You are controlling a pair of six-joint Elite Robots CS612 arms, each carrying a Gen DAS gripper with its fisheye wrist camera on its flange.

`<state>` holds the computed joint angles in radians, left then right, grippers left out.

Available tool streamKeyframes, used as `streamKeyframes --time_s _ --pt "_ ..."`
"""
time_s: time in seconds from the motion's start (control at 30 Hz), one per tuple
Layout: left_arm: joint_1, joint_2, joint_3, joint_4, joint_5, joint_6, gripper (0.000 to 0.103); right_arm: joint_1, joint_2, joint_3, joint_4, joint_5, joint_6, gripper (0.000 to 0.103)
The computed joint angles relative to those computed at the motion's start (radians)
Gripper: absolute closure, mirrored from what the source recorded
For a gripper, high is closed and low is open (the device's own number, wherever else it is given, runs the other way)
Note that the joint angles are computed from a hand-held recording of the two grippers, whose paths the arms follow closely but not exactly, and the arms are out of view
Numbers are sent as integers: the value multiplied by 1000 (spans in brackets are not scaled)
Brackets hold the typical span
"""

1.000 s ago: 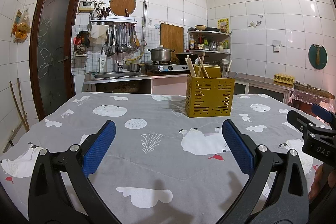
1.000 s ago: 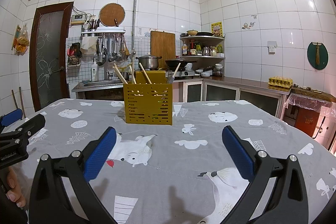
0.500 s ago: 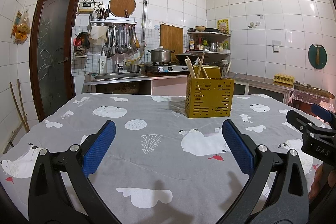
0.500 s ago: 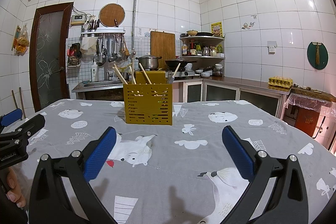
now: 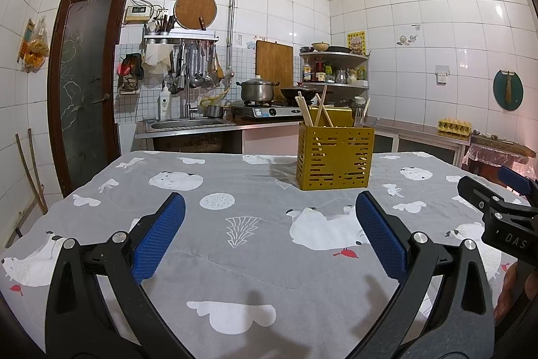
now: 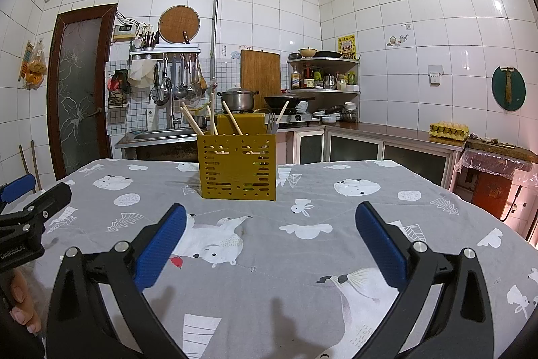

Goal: Organize utensils

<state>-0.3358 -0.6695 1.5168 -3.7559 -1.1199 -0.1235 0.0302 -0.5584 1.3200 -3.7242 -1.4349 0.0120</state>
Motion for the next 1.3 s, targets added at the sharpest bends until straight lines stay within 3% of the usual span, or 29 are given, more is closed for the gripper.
streamKeyframes --time_s 1.3 --pt "10 -1 -5 -13 -9 20 5 0 0 0 0 0 1 5"
